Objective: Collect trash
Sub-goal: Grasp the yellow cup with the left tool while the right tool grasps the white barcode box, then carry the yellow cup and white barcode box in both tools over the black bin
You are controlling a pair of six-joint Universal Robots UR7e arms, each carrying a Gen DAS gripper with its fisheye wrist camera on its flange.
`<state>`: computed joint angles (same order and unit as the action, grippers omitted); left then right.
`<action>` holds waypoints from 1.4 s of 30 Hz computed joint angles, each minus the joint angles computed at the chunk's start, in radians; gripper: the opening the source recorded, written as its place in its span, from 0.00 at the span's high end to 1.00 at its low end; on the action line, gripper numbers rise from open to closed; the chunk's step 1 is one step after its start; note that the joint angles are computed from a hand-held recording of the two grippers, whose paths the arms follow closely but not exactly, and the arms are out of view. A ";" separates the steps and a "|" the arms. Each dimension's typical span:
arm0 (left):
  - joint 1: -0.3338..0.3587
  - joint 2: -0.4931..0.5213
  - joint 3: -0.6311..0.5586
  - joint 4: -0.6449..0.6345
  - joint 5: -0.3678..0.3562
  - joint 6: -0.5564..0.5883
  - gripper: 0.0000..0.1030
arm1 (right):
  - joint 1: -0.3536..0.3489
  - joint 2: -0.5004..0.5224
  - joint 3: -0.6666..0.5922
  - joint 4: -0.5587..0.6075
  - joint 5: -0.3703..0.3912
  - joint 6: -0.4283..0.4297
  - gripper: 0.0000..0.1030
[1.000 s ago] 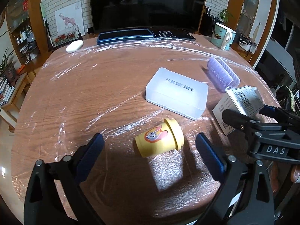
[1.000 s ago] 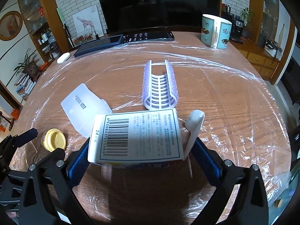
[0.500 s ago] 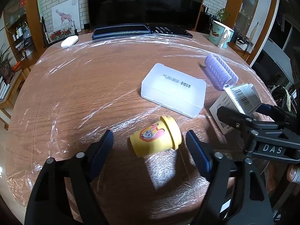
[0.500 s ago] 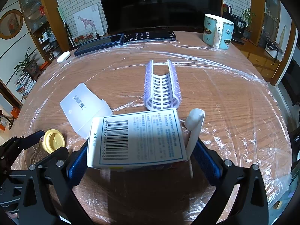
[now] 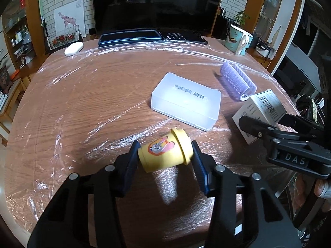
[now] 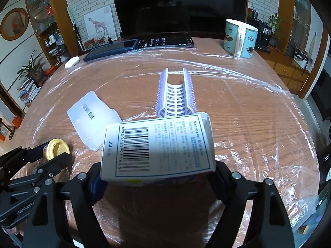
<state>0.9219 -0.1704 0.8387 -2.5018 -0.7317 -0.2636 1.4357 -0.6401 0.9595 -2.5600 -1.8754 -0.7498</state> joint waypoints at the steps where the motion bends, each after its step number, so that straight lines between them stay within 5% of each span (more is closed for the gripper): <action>1: -0.002 0.000 0.001 -0.005 0.004 0.003 0.51 | -0.001 -0.005 0.004 0.002 0.007 0.003 0.23; 18: -0.023 -0.033 0.064 -0.060 0.016 0.009 0.51 | -0.023 -0.089 0.057 0.100 0.104 0.055 0.23; 42: -0.085 -0.111 0.240 -0.125 0.033 -0.038 0.51 | -0.053 -0.266 0.279 0.133 0.177 -0.011 0.23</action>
